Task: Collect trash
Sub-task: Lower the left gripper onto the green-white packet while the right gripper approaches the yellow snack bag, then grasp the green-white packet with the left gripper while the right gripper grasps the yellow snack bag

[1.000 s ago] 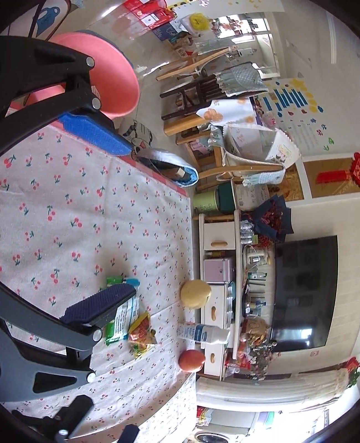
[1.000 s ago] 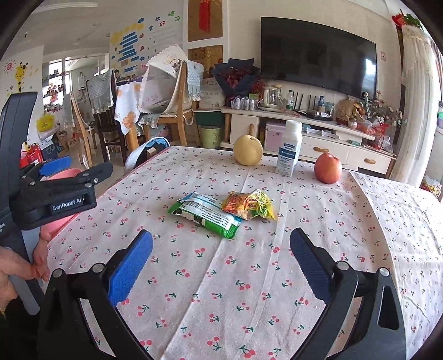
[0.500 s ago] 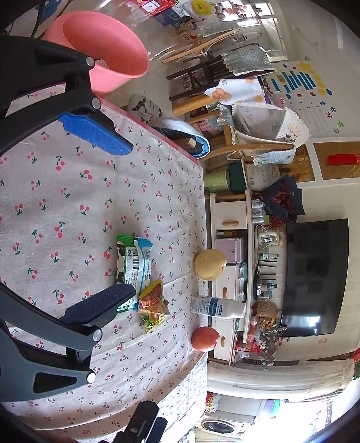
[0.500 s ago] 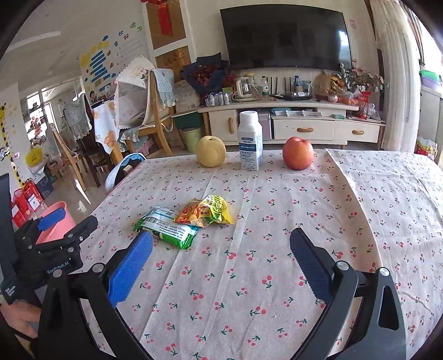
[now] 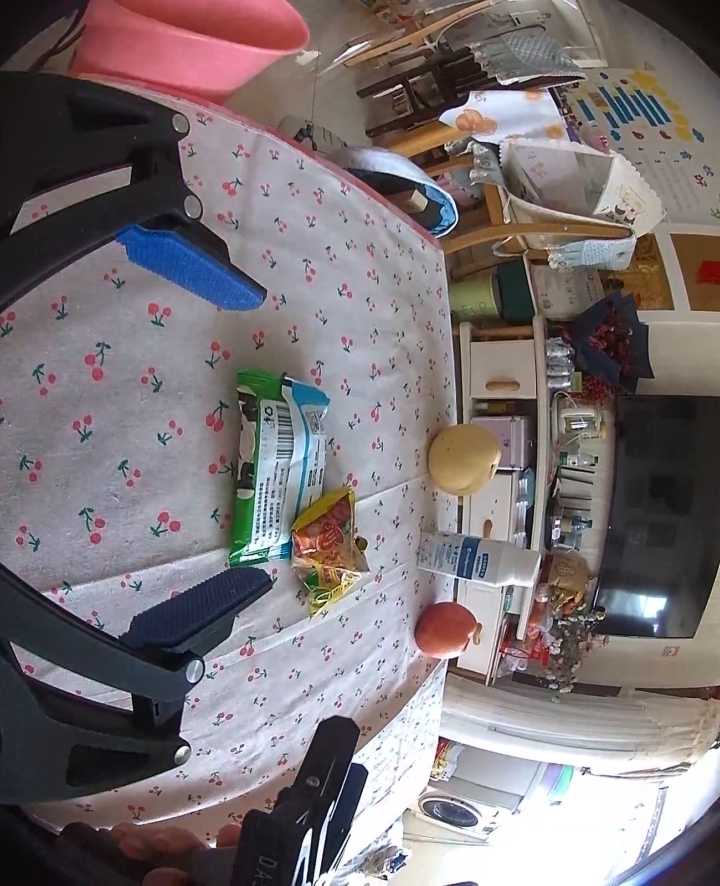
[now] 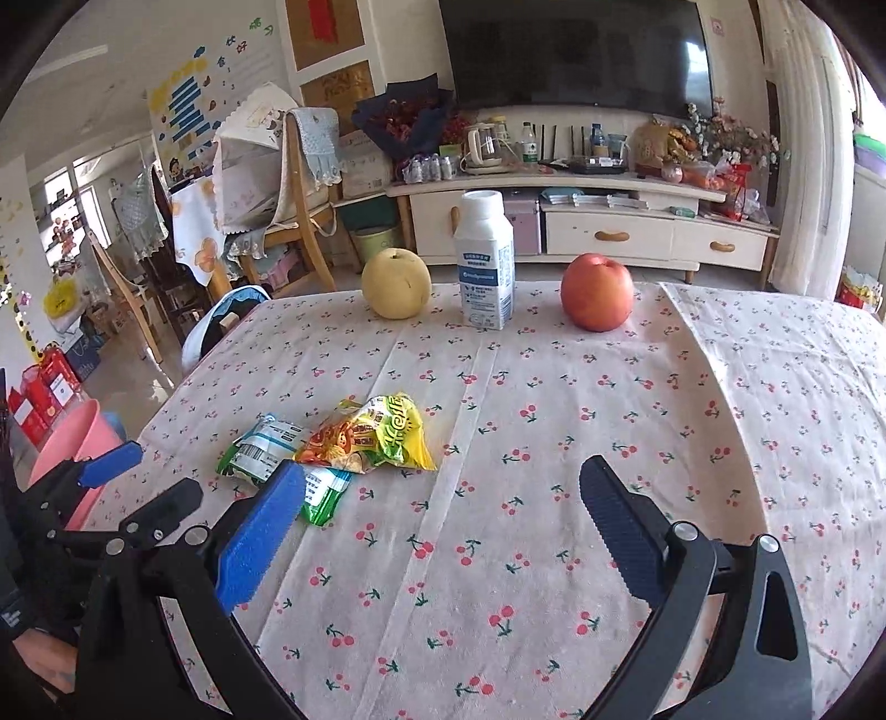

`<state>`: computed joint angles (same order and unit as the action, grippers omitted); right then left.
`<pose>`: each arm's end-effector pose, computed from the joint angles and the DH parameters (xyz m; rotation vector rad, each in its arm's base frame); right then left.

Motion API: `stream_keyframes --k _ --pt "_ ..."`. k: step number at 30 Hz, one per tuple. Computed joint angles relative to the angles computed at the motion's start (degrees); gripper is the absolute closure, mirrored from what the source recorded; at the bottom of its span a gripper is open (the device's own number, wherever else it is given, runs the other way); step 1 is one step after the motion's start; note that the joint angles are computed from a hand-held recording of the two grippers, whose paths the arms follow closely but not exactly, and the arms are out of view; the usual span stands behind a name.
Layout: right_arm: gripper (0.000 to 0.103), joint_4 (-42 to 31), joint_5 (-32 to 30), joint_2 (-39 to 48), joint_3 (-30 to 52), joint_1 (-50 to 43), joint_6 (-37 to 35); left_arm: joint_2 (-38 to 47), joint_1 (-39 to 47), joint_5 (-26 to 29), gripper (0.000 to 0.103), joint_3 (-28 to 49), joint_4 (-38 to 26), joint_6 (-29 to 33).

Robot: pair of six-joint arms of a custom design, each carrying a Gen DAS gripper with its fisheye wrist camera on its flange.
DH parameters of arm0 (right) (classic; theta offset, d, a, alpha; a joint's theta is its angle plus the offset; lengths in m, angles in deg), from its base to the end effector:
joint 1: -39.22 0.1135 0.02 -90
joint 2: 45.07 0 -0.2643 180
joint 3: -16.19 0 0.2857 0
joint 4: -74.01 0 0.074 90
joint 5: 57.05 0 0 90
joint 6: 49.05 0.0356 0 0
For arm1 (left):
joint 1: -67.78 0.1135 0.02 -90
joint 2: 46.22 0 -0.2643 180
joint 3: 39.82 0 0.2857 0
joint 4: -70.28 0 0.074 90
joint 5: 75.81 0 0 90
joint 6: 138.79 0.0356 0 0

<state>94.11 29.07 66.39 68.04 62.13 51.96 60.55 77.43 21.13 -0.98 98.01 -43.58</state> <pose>0.3175 0.1368 0.0434 -0.2735 2.2720 0.3889 0.2838 0.0439 0.0312 -0.0240 2.2661 -0.0002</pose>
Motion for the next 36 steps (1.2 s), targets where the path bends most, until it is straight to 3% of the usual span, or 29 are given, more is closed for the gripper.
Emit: stream_keyframes --k 18,23,29,30,32,36 --pt "0.005 -14.43 -11.62 19.69 27.20 0.11 -4.21 14.98 0.84 4.45 0.009 20.11 -15.93 -1.28" --pt "0.005 -17.13 -13.25 22.70 31.53 0.14 -5.77 17.75 -0.17 5.32 0.009 23.68 -19.56 -1.90" --pt "0.006 -18.48 -14.53 24.97 34.11 0.29 -6.08 18.26 -1.16 3.71 0.008 24.43 -19.66 -2.07" --pt "0.008 -18.95 -14.74 25.36 34.56 0.33 -6.10 18.41 -1.48 3.32 0.006 24.66 -19.92 -1.77" --pt "0.023 -19.39 -14.32 25.41 34.83 0.37 -6.02 18.62 -2.33 1.92 0.004 24.77 -20.05 -0.68" --pt "0.031 -18.70 -15.07 25.18 34.22 0.25 -5.89 18.79 -3.21 0.42 0.004 24.55 -19.38 0.24"
